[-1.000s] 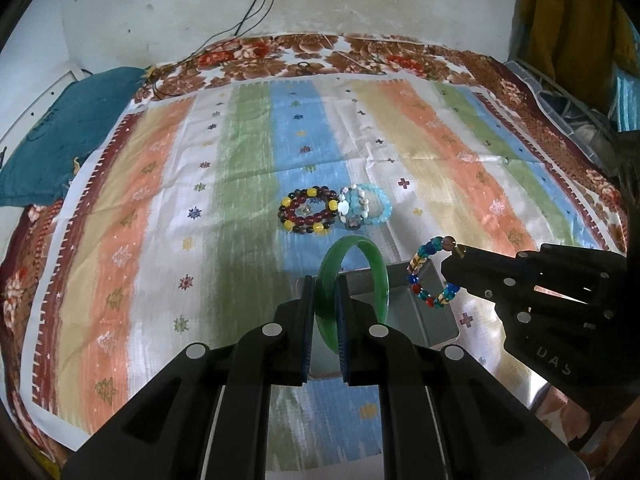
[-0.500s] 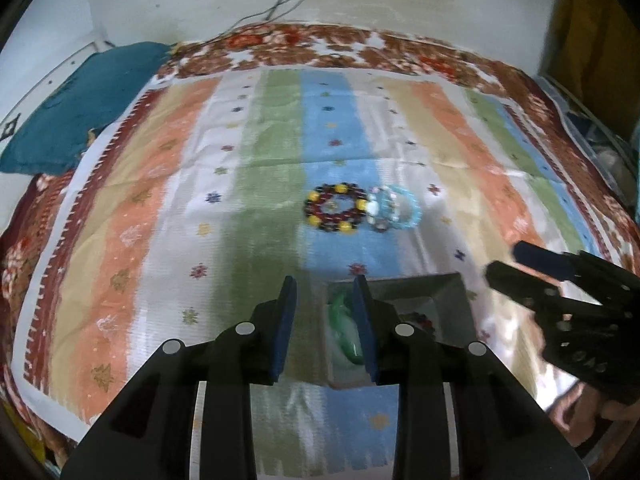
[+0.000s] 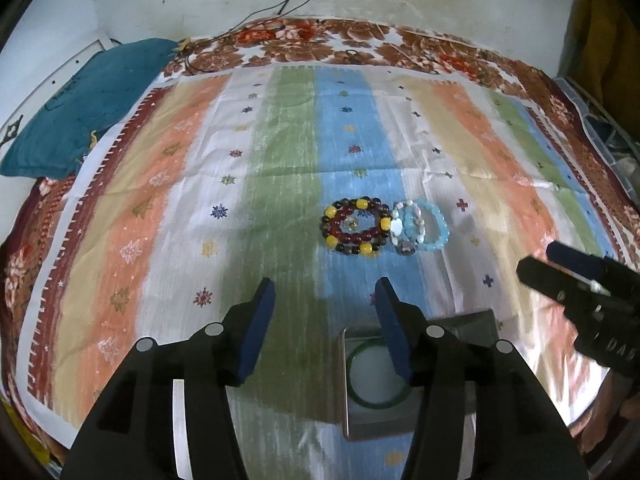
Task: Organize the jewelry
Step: 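Move both grippers back to the remaining bracelets on the cloth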
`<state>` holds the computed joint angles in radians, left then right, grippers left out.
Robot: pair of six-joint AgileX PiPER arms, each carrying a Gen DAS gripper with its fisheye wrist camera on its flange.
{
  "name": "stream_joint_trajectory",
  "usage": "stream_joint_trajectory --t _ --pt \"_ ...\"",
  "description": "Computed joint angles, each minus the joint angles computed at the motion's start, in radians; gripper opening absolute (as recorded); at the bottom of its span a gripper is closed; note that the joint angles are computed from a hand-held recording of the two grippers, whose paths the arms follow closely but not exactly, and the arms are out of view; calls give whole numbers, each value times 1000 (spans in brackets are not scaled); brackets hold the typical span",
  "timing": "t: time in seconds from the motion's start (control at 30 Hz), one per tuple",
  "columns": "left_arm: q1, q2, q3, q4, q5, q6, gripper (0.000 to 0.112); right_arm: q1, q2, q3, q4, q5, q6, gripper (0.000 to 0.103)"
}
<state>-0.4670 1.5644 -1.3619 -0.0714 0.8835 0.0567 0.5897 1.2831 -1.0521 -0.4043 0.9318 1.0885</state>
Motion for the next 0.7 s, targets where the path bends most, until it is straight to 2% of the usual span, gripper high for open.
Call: stream_joint_trajectory --t 0.1,0.63,0.7 --pt "-4 26 -23 2 -3 -2 57 -28 8 4 27 -19 -34 67" --pt "-4 170 -149 20 17 -25 58 -155 83 1 138 -117 -175 67" --pt "-14 185 -157 57 10 -46 58 -168 96 -1 156 -127 -195 68"
